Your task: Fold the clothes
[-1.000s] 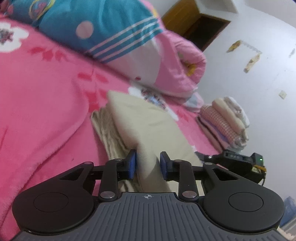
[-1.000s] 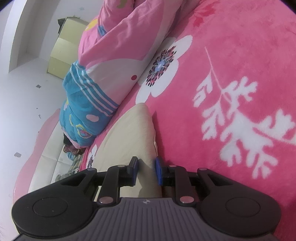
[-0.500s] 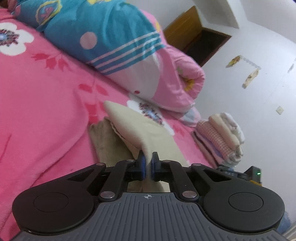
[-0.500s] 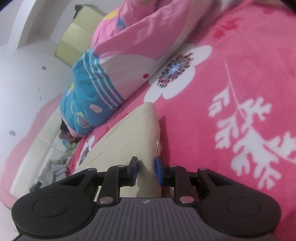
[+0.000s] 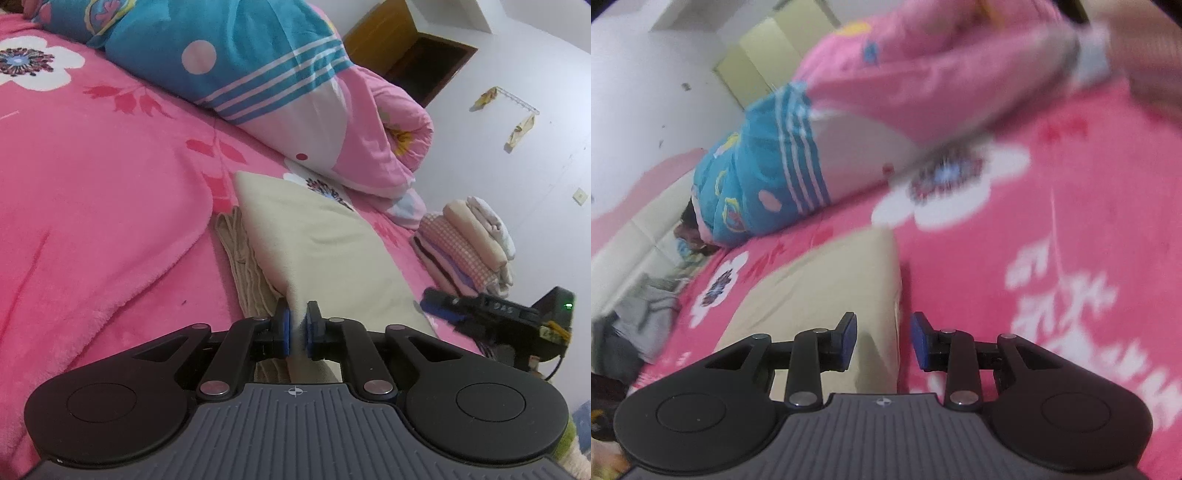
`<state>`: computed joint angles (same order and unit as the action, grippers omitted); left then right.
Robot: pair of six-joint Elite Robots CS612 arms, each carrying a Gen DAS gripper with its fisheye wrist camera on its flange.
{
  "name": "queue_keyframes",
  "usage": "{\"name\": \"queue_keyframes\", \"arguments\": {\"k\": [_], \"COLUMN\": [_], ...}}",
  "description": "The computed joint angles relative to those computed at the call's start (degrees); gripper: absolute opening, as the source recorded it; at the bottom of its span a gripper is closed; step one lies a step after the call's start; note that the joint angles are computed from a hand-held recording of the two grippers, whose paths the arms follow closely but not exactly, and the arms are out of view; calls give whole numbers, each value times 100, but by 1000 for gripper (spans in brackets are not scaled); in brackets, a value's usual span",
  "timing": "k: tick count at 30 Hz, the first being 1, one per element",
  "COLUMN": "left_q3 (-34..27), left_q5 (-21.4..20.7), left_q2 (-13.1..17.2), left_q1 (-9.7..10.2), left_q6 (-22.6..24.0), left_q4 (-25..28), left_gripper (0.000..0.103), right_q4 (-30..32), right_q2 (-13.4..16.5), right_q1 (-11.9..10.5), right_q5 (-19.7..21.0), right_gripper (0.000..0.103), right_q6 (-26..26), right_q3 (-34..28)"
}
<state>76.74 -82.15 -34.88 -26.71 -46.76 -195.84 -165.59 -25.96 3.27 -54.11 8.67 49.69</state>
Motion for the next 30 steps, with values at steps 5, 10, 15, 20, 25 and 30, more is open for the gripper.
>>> {"name": "queue_keyframes", "arguments": {"k": [5, 10, 15, 20, 25, 30], "left_q3": [10, 52, 50, -171, -361, -355], "left_q5": [48, 450, 1613, 1444, 940, 835], "left_q2": [-11, -71, -103, 6, 50, 48], "left_q1": [-10, -72, -262, -257, -220, -199], "left_q6": [64, 242, 1033, 1529, 1573, 1448], "left_q4": [-15, 46, -175, -496, 226, 588], "left_gripper": [12, 26, 26, 26, 26, 26], "right_q4": [-382, 390, 210, 145, 453, 573], "right_q2": [-171, -221, -241, -325, -361, -144], "right_q1": [81, 228, 263, 288, 338, 368], "right_q5": [103, -117, -273, -428, -540, -567], "right_gripper": [35, 35, 35, 36, 36, 35], "right_q6": [-942, -2048, -2091, -2332, -2902, -3371], "right_q3": [315, 408, 509, 634, 517, -149]}}
